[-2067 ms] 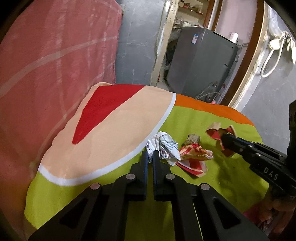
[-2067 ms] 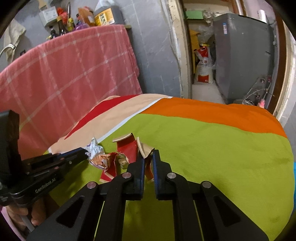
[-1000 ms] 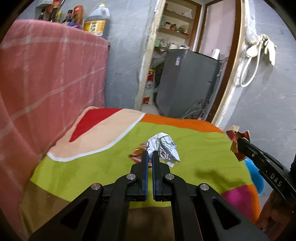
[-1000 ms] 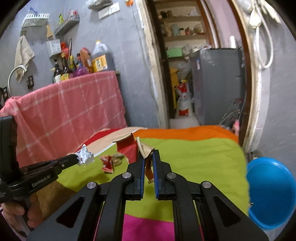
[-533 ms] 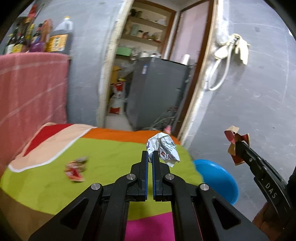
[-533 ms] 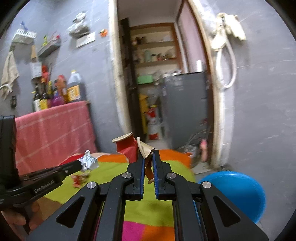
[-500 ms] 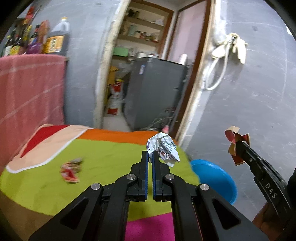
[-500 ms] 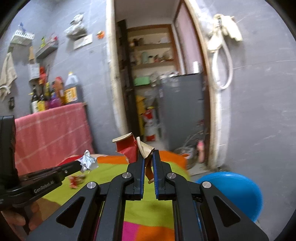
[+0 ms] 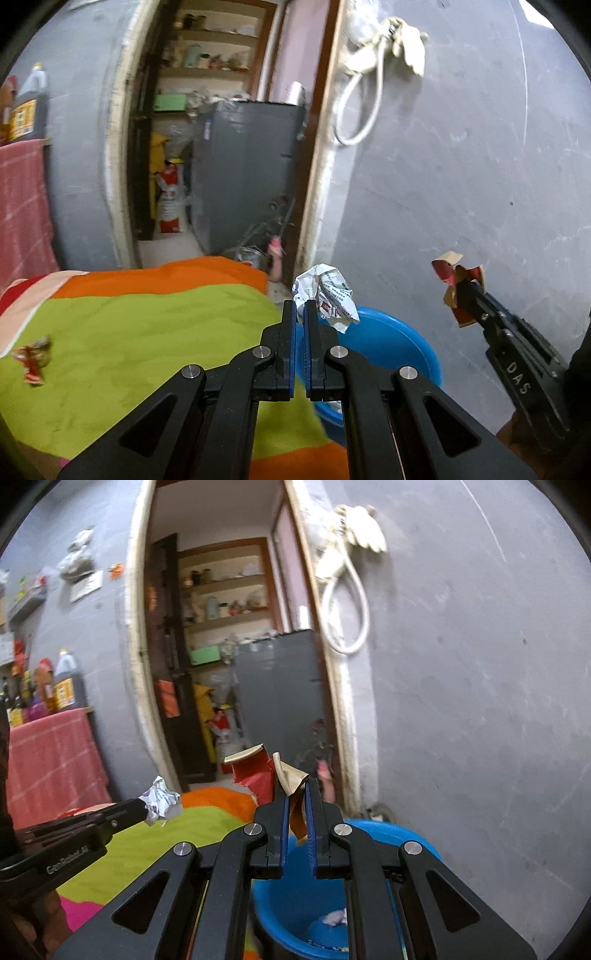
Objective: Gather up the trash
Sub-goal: 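Lift foil and red wrapper and carry both over the blue basin, then open both grippers to drop foil and wrapper into the basin, then move both open grippers back over the bed toward the last scraps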
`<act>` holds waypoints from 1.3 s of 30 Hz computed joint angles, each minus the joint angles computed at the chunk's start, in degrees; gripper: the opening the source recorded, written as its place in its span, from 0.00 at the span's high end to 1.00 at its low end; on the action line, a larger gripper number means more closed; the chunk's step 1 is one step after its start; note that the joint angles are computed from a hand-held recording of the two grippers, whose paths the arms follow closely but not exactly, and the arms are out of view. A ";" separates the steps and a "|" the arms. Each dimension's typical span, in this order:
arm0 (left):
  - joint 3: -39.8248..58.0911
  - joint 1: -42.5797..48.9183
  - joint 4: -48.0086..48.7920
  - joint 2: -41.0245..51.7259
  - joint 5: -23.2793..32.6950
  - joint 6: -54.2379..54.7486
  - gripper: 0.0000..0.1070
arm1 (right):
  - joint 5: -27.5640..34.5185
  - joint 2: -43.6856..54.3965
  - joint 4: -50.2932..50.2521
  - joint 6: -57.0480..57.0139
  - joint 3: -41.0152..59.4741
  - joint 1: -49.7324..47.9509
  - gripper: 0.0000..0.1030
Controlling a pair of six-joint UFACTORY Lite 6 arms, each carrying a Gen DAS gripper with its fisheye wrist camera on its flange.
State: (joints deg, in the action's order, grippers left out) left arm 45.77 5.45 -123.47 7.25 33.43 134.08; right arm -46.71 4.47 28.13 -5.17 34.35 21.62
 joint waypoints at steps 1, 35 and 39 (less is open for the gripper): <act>1.02 -1.31 -0.92 1.21 -0.81 0.66 0.98 | 0.06 1.04 -1.20 1.36 0.11 -1.54 0.93; 22.01 -9.25 16.97 22.76 -9.92 -19.13 0.93 | 7.83 13.48 -13.39 15.87 6.30 -14.01 0.74; 19.72 -7.84 14.31 20.78 -8.50 -16.38 0.78 | 7.37 11.66 -11.36 13.78 5.53 -12.88 0.73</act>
State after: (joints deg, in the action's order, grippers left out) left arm 65.49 -2.39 -109.16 28.03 24.93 117.71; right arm -39.35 16.13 16.77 8.61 39.88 8.74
